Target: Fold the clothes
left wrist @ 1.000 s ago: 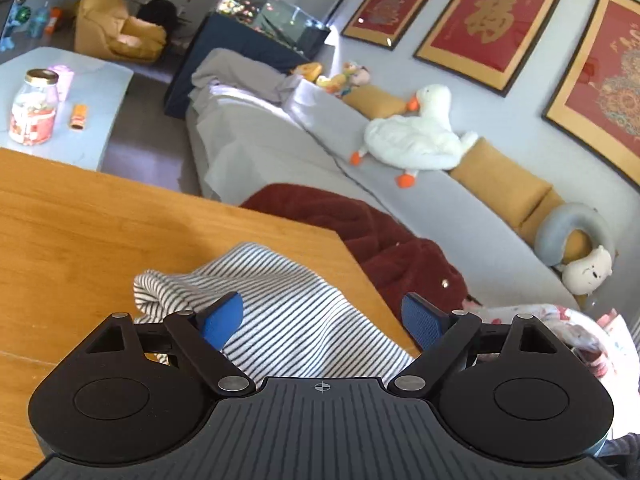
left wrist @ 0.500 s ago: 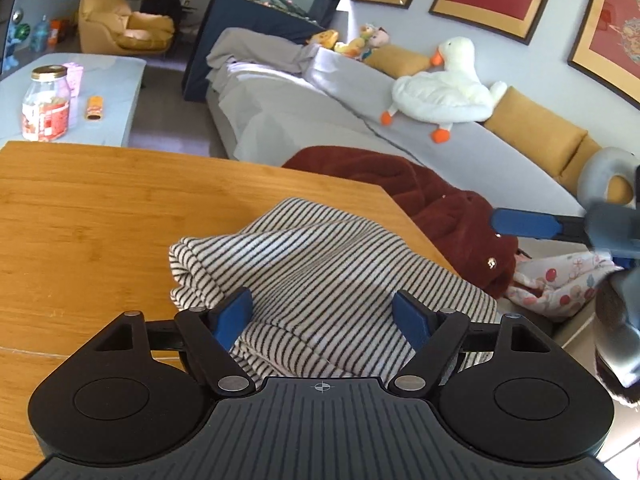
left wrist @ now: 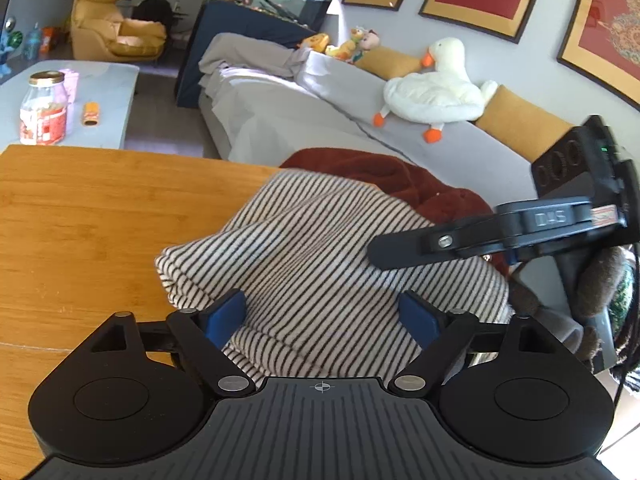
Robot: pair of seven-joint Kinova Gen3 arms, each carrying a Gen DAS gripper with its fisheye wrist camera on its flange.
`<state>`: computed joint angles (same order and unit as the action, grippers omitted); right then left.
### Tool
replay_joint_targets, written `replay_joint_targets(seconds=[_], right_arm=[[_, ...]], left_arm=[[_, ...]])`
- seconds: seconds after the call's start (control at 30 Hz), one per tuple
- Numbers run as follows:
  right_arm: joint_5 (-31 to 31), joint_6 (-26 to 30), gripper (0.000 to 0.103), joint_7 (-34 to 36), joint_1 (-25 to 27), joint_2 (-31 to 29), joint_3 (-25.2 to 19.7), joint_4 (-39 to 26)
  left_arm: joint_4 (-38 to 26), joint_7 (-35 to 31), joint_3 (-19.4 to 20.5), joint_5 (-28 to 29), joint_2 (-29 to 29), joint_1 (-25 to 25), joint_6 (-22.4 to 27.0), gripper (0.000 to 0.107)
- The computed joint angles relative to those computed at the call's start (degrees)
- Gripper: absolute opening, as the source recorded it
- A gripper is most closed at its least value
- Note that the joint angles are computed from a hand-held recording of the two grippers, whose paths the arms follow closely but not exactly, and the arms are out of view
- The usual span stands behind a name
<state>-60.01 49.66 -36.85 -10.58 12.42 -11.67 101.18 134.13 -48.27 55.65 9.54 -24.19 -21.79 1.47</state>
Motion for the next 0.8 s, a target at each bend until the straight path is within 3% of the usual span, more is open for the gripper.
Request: replay_joint_targets(seconds=[0.1, 0.23, 0.3, 0.37, 0.43, 0.53, 0.63, 0.8], right_arm=[[-1.3, -3.0, 0.081, 5.7, -3.8, -5.0, 3.2, 2.8], [5.1, -7.1, 0.081, 1.4, -9.5, -5.1, 7.8, 3.6], [6.3, -7.8, 0.082, -2.6, -6.7, -5.2, 5.9, 4.2], [5.0, -7.6, 0.088, -3.9, -1.9, -5.0, 2.8, 5.4], [4.0, -7.6, 0.097, -4.2, -0.8, -5.2, 3.0, 6.9], [-0.4, -6.1, 0.099, -2.0, 1.6, -4.1, 3.1, 9.2], [-5.6, -4.3, 0.102, 0.1, 3.5, -2.0, 2.8, 10.4], [-6.5, -8.2, 0.102, 4.0, 1.7, -3.0, 2.0, 12.1]], left_arm=[[1.8, 0.0, -2.8, 0.5, 1.2, 2.7, -2.3, 0.093], [0.3, -0.6, 1.1, 0.5, 0.7, -1.0, 0.9, 0.092], [0.9, 0.0, 1.5, 0.6, 2.3, -0.8, -0.5, 0.094], [3.3, 0.9, -1.0, 1.9, 5.3, 2.4, -5.0, 0.094], [4.5, 0.3, -2.1, 3.1, 6.4, 3.7, -7.2, 0.094], [3.9, -1.9, -1.1, 4.4, 5.9, 2.9, -6.2, 0.094], [3.6, -2.4, -3.2, 5.2, 4.7, 4.4, -4.6, 0.093], [2.5, -0.4, -7.1, 5.3, -1.2, 7.2, -0.3, 0.093]])
